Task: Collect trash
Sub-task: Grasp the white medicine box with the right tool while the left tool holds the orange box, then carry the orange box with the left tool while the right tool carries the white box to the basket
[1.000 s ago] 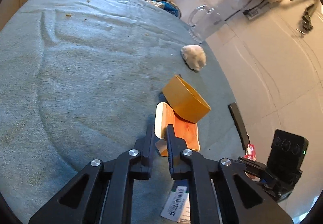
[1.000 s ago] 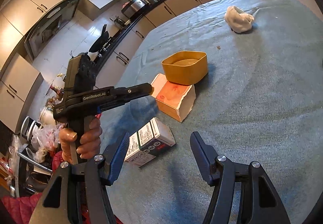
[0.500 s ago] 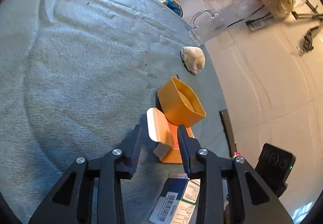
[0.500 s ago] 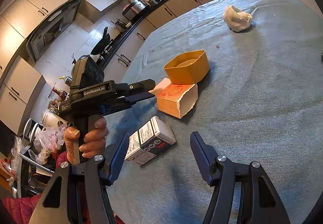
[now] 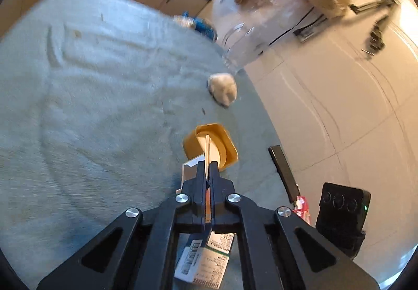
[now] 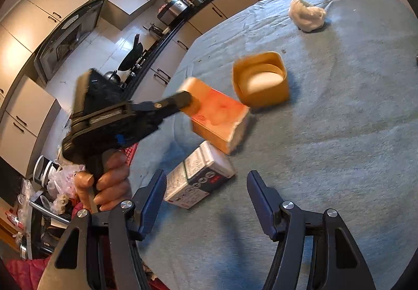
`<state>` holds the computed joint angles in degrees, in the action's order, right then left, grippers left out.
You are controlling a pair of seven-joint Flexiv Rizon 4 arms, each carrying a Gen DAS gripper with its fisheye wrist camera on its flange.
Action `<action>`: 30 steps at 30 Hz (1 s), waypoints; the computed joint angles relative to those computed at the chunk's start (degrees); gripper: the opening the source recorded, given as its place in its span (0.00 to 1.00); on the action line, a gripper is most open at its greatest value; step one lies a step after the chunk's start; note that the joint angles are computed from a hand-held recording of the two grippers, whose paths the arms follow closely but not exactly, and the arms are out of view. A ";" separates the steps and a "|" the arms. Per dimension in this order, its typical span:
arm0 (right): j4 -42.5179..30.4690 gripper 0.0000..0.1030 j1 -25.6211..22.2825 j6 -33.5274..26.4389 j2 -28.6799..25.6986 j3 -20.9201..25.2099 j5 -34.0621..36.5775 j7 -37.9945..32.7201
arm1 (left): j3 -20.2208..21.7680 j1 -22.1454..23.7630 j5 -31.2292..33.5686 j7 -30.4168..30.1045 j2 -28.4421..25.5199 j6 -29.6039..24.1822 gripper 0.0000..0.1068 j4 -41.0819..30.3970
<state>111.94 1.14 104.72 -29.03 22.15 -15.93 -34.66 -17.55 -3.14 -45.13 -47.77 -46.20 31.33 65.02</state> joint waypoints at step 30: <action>-15.24 0.40 23.99 -37.97 -0.11 -22.13 -11.46 7.07 | 1.92 5.66 -22.43 28.64 15.34 21.09 0.02 23.03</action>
